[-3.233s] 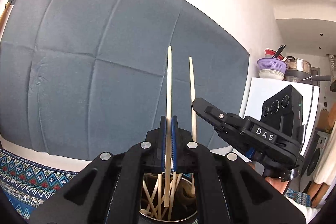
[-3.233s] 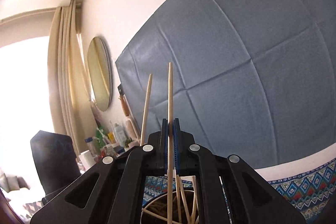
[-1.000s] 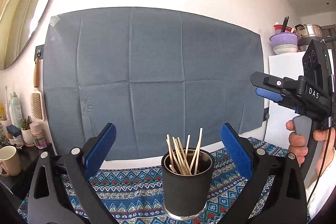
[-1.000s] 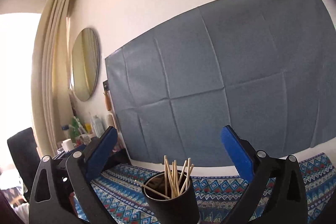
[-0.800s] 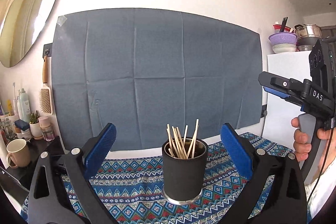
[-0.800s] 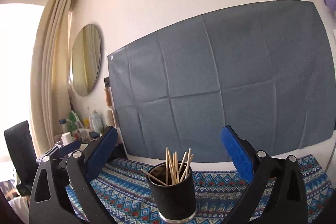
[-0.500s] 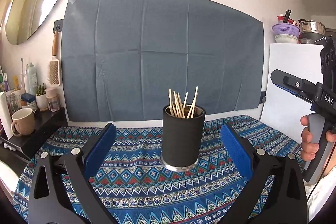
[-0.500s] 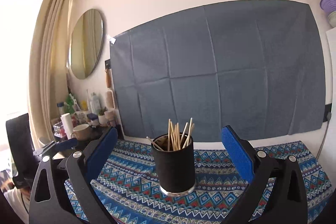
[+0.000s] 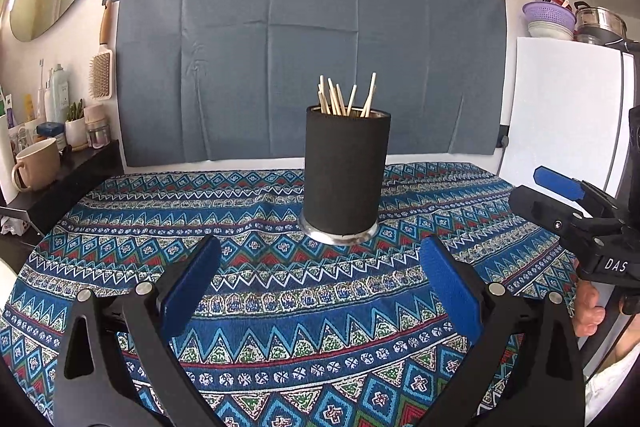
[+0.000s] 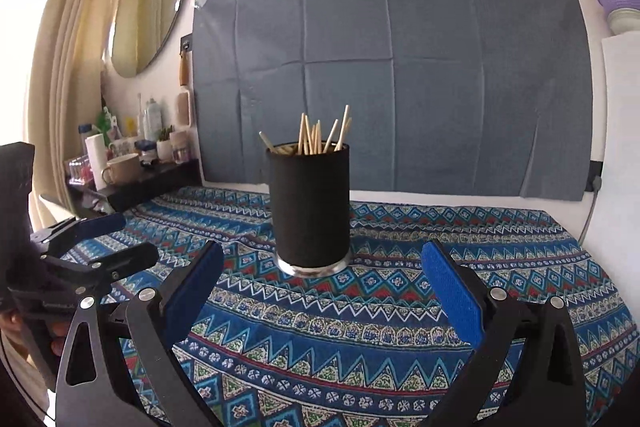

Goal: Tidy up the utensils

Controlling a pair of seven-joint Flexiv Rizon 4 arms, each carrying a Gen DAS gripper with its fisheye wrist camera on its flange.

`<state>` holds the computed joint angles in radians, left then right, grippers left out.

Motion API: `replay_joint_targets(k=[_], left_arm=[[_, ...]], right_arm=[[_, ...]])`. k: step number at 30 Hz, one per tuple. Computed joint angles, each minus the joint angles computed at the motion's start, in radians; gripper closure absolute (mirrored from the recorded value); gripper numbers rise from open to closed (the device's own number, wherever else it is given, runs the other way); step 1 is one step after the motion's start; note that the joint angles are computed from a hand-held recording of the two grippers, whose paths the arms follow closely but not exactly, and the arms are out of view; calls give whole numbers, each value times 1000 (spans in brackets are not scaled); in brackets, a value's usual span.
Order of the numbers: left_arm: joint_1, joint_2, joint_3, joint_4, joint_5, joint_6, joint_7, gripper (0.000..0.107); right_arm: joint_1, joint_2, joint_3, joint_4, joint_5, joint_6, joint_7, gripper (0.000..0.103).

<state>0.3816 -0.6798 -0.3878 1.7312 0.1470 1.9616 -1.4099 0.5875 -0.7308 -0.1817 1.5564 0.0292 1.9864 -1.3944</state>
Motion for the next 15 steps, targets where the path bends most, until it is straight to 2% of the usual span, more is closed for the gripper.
replay_joint_targets(k=[2,5,6,9,11,14,15], left_arm=[[-8,-2,8,0,-15,-20,-2,9],[-10,-9,8,2,-31,-33,-3,10],[-1,-10,-4,3,-31,-46,1,10],[-31,-6,26,1,-67,-68,12,9],[-43,-7,35,-1,-82,-78,26,10],[-88,-11,86,-5,-108,-59,44,10],[-74,-13,69,-3,-100,-56,48,10]], right_arm=[[-9,1,14,7,-8,-14,5,8],[35,-3,-44,12,33,-49,24,8],[28,-2,-36,13,27,-65,36,8],[39,5,-62,11,25,-165,107,8],[65,-1,-109,11,25,-207,163,8],[113,-25,-189,21,14,-195,217,8],[130,-29,-214,29,7,-184,229,8]])
